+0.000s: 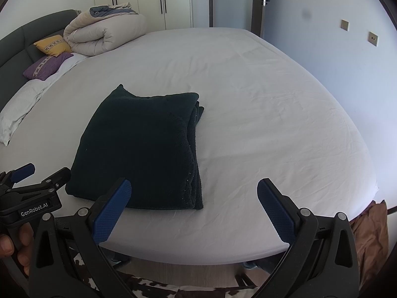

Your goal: Fold small clothes

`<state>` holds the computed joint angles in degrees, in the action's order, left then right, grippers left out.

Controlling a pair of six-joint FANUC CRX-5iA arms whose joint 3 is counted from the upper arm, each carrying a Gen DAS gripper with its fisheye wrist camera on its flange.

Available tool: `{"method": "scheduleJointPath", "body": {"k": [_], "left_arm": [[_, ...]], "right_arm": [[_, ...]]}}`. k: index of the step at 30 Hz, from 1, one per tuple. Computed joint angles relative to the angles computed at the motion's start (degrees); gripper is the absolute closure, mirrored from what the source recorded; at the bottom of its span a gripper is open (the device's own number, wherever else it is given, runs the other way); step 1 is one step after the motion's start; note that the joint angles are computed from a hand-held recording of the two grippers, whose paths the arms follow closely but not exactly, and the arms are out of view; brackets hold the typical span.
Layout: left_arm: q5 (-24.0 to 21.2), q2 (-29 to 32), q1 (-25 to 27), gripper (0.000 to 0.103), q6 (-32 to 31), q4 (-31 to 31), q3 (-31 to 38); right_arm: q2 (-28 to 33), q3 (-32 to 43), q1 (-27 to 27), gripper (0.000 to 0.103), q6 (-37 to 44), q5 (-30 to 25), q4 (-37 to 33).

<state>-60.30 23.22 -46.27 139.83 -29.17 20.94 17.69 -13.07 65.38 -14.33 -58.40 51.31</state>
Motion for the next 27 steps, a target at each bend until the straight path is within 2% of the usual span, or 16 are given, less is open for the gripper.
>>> {"method": "scheduleJointPath", "body": {"k": [27], "left_arm": [[0.74,-0.11,0.17,0.0,-0.11,0.7,-0.58]], "right_arm": [[0.21,0.45,0.09,0.0,0.62,0.08,-0.09]]}}
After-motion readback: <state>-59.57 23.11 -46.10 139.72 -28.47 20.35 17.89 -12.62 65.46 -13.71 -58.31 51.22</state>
